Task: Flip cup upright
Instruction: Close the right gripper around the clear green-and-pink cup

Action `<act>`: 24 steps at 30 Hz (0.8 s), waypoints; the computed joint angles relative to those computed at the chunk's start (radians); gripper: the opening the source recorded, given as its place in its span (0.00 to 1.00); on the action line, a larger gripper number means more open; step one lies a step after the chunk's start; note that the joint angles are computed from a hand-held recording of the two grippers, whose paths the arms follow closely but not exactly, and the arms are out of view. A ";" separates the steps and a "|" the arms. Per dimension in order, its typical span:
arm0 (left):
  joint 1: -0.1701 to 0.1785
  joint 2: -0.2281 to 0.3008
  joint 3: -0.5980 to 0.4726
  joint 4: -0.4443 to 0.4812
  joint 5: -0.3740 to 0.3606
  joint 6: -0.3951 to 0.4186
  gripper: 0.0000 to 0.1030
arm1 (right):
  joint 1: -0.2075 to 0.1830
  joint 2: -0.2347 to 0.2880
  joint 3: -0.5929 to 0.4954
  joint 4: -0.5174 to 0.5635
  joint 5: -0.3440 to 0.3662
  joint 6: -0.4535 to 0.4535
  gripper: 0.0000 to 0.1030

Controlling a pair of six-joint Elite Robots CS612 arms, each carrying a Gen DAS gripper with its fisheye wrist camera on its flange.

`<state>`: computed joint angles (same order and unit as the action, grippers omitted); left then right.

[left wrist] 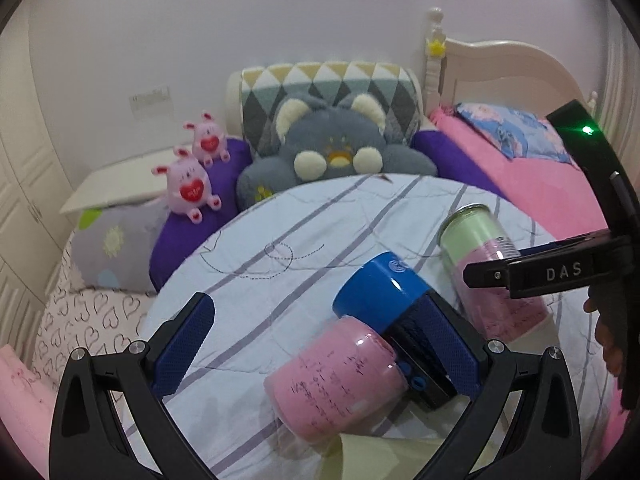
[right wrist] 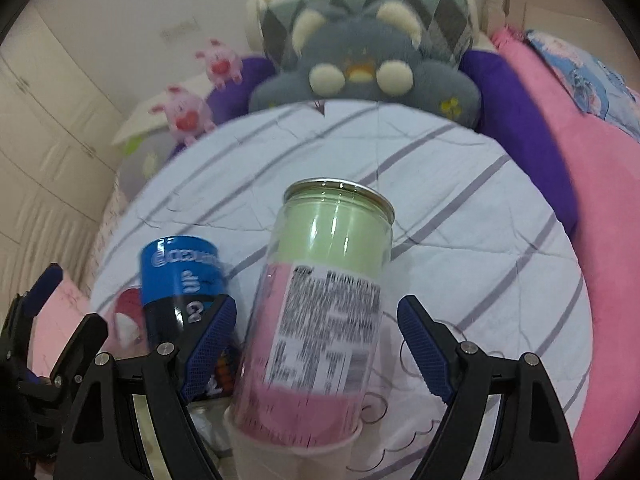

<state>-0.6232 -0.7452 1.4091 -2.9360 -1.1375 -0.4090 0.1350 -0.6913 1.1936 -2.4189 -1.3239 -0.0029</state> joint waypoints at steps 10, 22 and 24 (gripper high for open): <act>0.015 0.005 -0.007 0.011 -0.030 -0.010 1.00 | 0.024 0.063 -0.144 0.261 -0.073 -0.044 0.73; 0.017 0.002 -0.007 0.025 -0.027 -0.021 1.00 | 0.023 0.059 -0.156 0.253 -0.092 -0.072 0.72; 0.017 0.002 -0.008 0.030 -0.027 -0.023 1.00 | 0.022 0.067 -0.170 0.252 -0.090 -0.068 0.72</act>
